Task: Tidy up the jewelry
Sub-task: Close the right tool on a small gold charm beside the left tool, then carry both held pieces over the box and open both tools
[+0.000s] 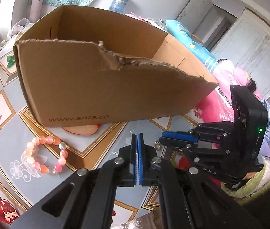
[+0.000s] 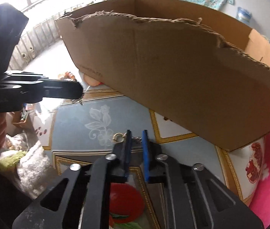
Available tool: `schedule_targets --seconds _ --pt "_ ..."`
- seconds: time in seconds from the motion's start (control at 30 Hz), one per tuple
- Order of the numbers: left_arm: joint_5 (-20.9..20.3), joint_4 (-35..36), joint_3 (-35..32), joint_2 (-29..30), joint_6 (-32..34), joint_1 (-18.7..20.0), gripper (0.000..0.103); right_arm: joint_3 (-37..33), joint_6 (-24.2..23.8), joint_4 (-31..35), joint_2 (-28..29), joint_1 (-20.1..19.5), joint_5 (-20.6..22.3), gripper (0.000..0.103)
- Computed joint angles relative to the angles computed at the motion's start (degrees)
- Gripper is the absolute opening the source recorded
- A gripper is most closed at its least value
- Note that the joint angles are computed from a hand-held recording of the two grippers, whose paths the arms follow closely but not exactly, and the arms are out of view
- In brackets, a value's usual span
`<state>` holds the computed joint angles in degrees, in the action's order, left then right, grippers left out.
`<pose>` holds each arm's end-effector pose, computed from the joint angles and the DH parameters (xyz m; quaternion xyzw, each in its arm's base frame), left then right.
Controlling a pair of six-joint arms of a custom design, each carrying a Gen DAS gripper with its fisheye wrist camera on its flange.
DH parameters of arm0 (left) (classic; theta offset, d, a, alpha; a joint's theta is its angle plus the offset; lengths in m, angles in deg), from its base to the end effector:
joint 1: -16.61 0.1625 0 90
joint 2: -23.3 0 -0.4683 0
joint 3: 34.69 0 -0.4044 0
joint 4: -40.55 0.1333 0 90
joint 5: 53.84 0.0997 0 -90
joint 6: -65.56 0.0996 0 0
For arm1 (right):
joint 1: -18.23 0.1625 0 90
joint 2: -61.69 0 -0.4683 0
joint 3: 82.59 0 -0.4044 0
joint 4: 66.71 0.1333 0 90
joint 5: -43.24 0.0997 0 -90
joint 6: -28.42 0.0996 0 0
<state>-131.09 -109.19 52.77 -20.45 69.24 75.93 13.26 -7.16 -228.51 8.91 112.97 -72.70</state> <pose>-0.2508 -0.7271 0.1411 0.2759 0.9448 -0.1604 0.0746 0.1480 -0.6993 0.2286 0.2731 -0.9054 0.1753 0.2739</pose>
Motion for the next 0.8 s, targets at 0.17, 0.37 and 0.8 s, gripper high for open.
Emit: schedule_targets --seconds 0.17,0.37,0.8 --pt "-1.2 -0.1 0.0 -0.1 -0.6 0.5 0.001 -0.8 5.7 3.7 -1.7 -1.7 4.6 0.0" --pt "-1.8 -1.5 1.1 -1.0 0.0 1.0 0.001 -0.9 10.7 4.1 -3.9 -1.9 9.0 0.0" --pt "-4.8 -6.5 3.8 -6.0 5.7 -1.6 0.001 -1.1 8.1 0.2 -8.5 1.8 14.8 0.0"
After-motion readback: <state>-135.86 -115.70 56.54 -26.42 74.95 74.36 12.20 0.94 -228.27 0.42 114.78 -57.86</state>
